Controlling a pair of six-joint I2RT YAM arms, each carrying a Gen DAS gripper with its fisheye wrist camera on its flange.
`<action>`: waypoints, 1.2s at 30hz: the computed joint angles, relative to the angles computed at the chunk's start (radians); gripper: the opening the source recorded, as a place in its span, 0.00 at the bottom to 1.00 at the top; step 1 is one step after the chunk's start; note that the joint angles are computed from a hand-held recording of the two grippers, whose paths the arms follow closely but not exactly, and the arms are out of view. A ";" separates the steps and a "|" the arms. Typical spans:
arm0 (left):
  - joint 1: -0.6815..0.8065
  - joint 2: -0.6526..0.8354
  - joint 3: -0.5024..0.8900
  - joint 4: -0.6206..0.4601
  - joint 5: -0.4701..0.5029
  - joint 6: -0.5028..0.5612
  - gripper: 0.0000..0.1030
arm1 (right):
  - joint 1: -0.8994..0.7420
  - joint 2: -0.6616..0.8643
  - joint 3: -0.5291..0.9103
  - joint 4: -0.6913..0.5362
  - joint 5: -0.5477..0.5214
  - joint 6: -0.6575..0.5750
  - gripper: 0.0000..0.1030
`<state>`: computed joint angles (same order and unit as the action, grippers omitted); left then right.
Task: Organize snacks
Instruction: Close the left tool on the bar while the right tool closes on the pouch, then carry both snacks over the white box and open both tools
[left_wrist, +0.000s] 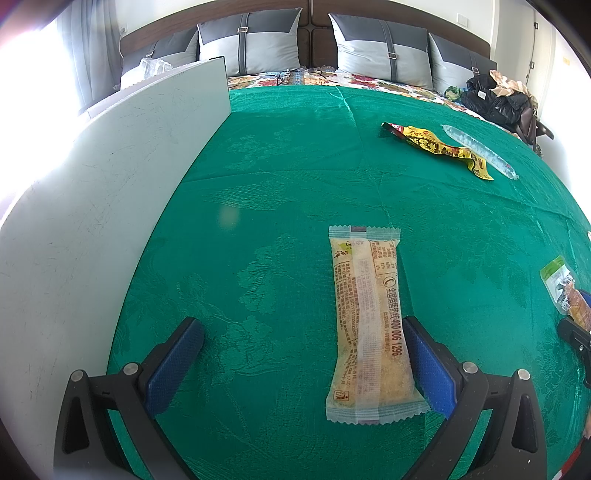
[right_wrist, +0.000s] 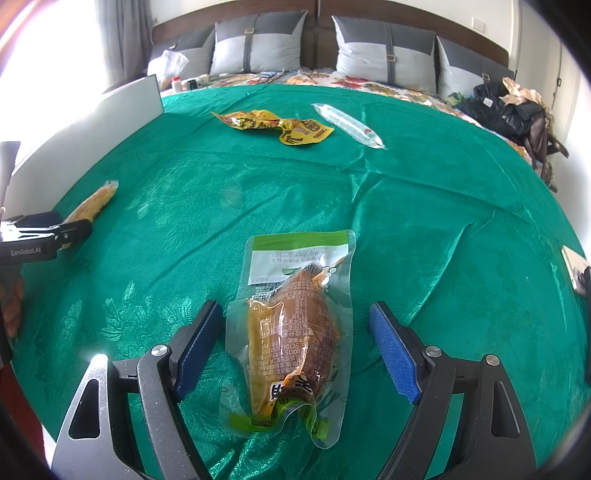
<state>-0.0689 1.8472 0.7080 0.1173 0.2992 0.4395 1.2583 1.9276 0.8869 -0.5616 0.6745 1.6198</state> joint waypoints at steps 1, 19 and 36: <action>0.000 0.000 0.000 0.000 0.000 0.000 1.00 | 0.000 0.000 0.000 0.000 0.000 0.000 0.82; -0.047 -0.021 0.084 -0.203 -0.054 0.022 0.88 | -0.106 -0.092 0.017 -0.023 -0.196 -0.183 0.80; 0.246 -0.164 0.188 -0.714 0.299 0.272 0.16 | -0.087 -0.336 -0.028 0.046 -0.259 -0.097 0.40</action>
